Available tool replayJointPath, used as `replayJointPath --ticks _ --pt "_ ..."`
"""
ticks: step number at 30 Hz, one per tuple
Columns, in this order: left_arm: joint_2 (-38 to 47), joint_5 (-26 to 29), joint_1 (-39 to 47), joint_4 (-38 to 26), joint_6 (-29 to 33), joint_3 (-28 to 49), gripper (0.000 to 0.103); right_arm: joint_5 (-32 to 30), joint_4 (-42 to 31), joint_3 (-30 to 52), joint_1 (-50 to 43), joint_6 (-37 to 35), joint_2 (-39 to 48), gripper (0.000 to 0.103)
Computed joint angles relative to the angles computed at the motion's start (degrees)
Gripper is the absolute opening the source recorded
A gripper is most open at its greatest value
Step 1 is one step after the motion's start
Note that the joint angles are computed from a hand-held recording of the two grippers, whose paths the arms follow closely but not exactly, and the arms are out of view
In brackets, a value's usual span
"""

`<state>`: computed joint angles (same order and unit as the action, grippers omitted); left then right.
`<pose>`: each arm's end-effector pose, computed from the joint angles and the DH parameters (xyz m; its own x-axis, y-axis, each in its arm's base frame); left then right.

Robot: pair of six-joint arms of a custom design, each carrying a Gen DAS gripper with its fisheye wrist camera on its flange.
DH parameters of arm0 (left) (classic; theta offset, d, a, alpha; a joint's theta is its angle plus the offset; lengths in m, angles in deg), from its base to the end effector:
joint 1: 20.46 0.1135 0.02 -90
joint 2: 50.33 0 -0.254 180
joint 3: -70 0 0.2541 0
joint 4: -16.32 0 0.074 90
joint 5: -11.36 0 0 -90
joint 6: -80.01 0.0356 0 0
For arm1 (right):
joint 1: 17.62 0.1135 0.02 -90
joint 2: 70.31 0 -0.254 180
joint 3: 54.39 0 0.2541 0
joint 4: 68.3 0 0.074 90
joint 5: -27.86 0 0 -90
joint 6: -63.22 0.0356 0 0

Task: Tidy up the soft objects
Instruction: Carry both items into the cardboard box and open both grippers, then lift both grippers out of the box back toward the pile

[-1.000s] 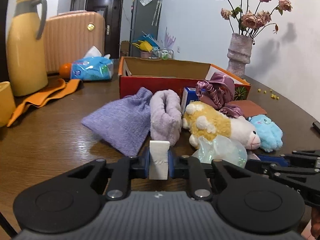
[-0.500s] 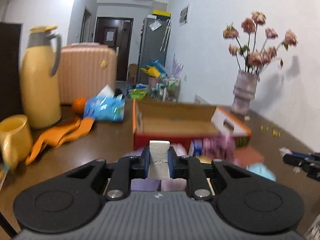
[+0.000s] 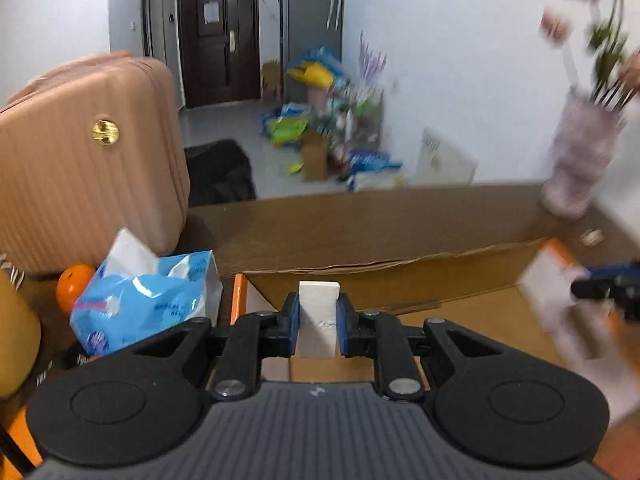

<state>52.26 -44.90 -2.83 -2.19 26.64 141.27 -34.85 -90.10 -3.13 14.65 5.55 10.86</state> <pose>0.3484 0.0900 0.1501 -0.5310 0.3519 -0.7709 0.5064 0.8612 0.0443 0.2342 0.1286 0.1549 -0.6861 0.1289 -0.7160 0.1570 0.9872 0.0273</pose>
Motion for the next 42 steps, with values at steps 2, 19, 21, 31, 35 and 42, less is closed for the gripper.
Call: replayJointPath --ticks 2,19,21,31,35,42 --pt "3.41 -4.59 -3.25 3.13 -0.69 1.02 0.021 -0.60 1.17 4.77 -3.93 -3.11 8.96 0.015" --pt "-1.46 0.34 3.07 0.84 -2.84 1.02 0.074 0.56 13.87 -5.21 -2.03 -8.79 1.94 0.063" --pt "-6.77 3.96 7.28 -0.67 -0.75 -2.07 0.083 2.50 13.40 -9.68 1.41 -8.57 -6.35 0.069" --pt "-25.08 18.33 30.27 -15.69 16.68 -13.35 0.092 12.52 7.29 -21.60 22.52 -5.73 -36.44 0.086" --pt "-27.07 24.98 39.95 -26.34 31.10 -14.22 0.093 22.62 0.44 -21.88 35.45 2.31 -38.86 0.086" --pt "-11.01 29.34 56.04 -57.76 70.78 -4.91 0.097 39.76 -25.89 -11.25 59.77 43.58 -17.77 0.089"
